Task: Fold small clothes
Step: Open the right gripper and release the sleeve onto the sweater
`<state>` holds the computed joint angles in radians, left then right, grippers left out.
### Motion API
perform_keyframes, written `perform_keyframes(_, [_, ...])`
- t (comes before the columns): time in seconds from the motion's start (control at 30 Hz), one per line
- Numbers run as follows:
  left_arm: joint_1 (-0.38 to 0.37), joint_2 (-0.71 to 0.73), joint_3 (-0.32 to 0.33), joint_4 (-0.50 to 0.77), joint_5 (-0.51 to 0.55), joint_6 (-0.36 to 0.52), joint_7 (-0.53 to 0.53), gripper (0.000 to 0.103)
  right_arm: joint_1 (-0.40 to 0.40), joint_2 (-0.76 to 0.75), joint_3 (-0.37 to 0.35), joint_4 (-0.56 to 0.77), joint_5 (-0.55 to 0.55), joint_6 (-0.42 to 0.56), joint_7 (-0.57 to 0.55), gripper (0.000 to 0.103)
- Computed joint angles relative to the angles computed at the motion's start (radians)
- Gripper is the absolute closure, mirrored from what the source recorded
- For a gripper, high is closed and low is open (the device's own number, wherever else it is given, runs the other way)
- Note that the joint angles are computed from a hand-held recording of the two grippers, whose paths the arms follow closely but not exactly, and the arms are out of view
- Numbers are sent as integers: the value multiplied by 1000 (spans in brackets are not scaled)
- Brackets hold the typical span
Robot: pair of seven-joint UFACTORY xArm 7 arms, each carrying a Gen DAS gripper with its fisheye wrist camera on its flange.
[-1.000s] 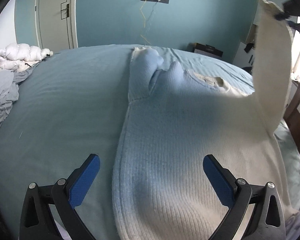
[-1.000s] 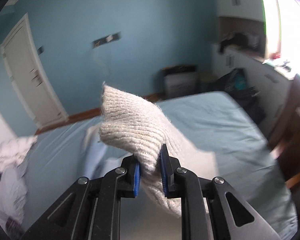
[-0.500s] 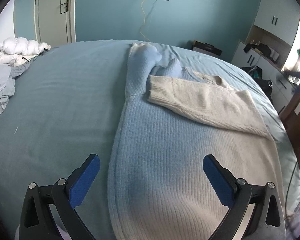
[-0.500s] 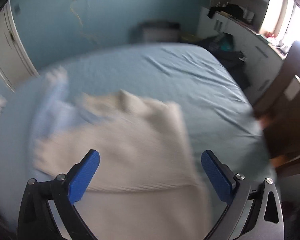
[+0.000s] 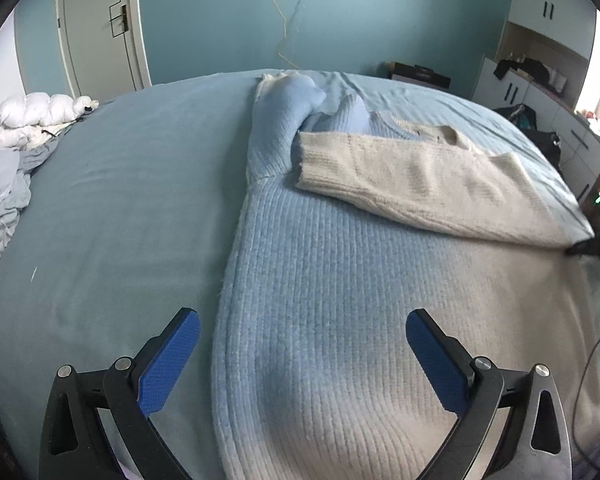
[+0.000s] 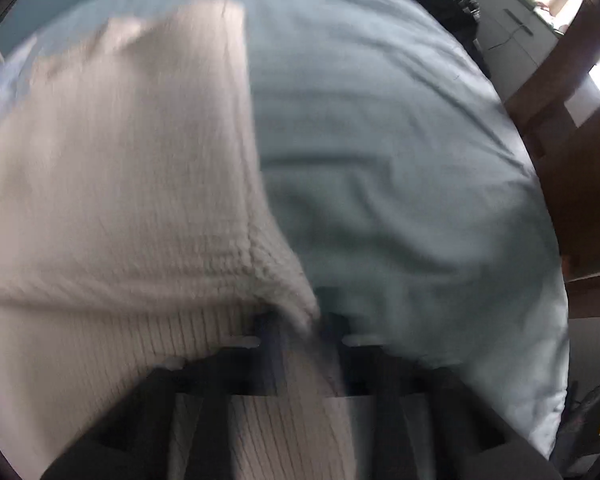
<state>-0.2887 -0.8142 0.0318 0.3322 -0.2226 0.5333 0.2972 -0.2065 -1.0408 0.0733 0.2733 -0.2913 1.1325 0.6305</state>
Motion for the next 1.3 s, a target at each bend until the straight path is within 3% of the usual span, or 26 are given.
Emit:
perform_keyframes(0.1, [5,13,-14,-1,13,-9,-5,0,-56,-121,-22,-54,-18,-7,44,98])
perform_keyframes(0.23, [10,10,-21,-2,27,-18,-12,0,-96,-83,-67,-92,19,-13,65,98])
perform_keyframes(0.27, [10,2,-17,-3,29,-15,-11,0,-90,-68,-46,-88,4,-10,50,95])
perform_keyframes(0.33, [6,-2,-8,0,26,-9,-8,0,-76,8,-3,-27,-36,51,4,62])
perform_keyframes(0.37, [3,-7,0,3,22,-2,-4,0,-52,18,-6,-1,-35,91,-11,35])
perform_keyframes(0.4, [0,-7,2,6,18,1,-4,0,-36,-13,-52,19,-7,105,-67,28])
perform_keyframes(0.53, [-11,-14,18,13,-5,10,7,0,-44,-120,-163,68,82,63,-154,28])
perform_keyframes(0.63, [-15,-12,21,17,-18,17,11,0,-80,-1,-185,137,122,-48,-111,28])
perform_keyframes(0.73, [-9,-6,9,14,-16,11,9,0,-95,152,-116,177,170,-150,-24,28])
perform_keyframes(0.83, [-5,13,2,16,-12,7,6,0,-131,344,-56,240,109,-235,68,28])
perform_keyframes(0.93, [-17,46,8,29,-22,12,7,0,-158,568,38,375,6,-174,193,28])
perform_keyframes(1.07, [-28,81,12,40,-44,-18,21,0,-117,655,12,415,-80,-236,250,29])
perform_keyframes(1.17, [-14,122,-2,45,-31,-55,17,0,-85,777,-5,480,-115,-151,232,30])
perform_keyframes(1.2, [-8,138,-6,49,-26,-61,12,0,-70,800,-3,493,-146,-126,226,26])
perform_keyframes(1.3, [-13,171,13,70,-40,-48,12,0,-18,841,30,598,-250,50,262,20])
